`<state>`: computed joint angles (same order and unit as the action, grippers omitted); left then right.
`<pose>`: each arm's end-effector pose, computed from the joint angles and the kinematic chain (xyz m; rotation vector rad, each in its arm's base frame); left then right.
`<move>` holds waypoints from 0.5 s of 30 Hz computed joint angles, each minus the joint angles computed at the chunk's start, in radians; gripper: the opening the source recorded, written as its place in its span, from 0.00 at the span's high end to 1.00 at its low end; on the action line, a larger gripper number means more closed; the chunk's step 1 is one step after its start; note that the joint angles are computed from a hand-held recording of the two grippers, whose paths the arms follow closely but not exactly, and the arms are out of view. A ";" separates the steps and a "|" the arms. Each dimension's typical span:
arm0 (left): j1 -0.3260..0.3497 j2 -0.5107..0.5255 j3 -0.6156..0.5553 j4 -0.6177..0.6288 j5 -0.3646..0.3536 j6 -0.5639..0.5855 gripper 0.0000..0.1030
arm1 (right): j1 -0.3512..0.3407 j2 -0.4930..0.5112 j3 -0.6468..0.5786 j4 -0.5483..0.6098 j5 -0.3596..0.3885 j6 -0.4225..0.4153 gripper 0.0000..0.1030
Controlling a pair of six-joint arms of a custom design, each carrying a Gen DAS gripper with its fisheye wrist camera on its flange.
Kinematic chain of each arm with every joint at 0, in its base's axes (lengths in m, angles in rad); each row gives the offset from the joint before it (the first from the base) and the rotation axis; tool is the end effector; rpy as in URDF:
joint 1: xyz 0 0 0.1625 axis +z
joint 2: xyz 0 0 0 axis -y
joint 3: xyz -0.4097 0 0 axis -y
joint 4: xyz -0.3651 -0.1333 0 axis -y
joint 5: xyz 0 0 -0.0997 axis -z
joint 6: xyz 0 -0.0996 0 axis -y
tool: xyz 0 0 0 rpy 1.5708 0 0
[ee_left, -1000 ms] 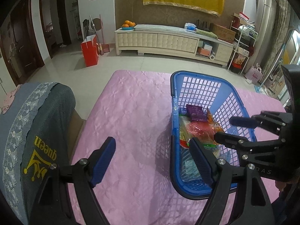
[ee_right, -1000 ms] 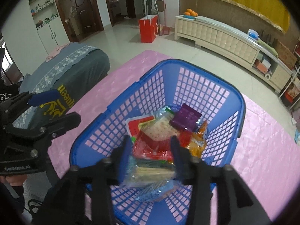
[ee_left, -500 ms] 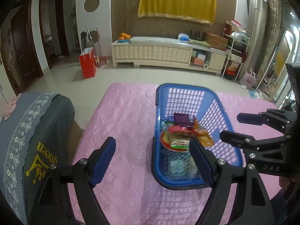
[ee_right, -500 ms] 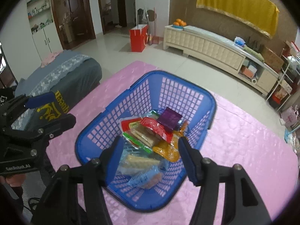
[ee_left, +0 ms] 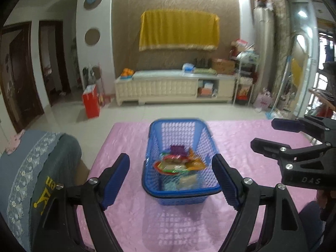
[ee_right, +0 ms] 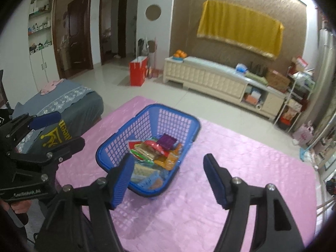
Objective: Organize snacks
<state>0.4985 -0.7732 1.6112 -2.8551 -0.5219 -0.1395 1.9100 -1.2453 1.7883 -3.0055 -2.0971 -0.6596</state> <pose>-0.4648 -0.5031 0.1755 0.7477 2.1419 -1.1606 0.2693 -0.5129 0.3855 0.8469 -2.1747 0.9927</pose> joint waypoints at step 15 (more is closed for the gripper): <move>-0.149 -0.017 0.130 -0.222 0.057 0.070 0.00 | 0.043 -0.172 0.235 -0.330 -0.030 -0.003 0.00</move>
